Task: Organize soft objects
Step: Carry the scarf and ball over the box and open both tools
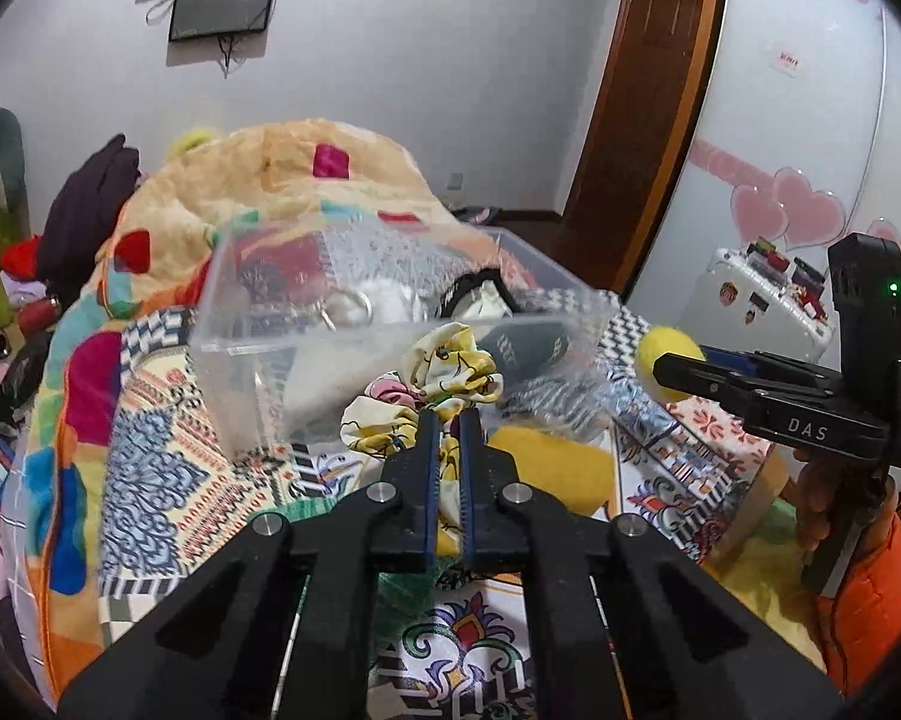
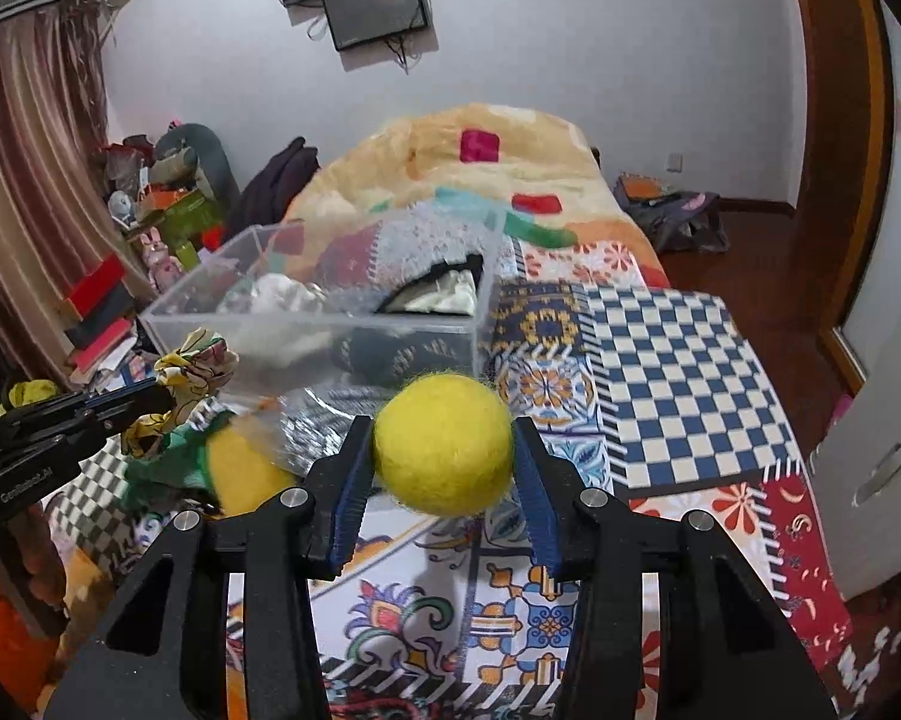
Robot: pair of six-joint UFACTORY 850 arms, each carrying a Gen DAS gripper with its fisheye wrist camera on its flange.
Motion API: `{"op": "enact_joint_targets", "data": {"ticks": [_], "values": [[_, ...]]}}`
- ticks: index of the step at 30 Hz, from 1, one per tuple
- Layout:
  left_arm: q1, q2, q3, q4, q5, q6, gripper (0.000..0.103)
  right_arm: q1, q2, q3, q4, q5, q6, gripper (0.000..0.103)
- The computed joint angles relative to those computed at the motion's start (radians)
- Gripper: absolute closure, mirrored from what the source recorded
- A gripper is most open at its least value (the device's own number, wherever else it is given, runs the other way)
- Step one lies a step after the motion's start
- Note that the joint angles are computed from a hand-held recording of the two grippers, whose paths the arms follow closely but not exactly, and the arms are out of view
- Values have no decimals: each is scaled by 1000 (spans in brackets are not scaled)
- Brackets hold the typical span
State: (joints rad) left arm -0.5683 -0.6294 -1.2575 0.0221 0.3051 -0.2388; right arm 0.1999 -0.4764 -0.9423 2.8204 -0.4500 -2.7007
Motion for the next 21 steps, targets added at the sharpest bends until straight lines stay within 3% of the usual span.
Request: {"op": "enact_joint_targets", "data": {"ticks": [10, 21], "values": [[-1, 57, 27, -238, 90, 250, 98, 25, 19, -29, 45, -45, -88, 61], [46, 4, -72, -226, 69, 238, 98, 52, -44, -144, 50, -46, -127, 61]]}}
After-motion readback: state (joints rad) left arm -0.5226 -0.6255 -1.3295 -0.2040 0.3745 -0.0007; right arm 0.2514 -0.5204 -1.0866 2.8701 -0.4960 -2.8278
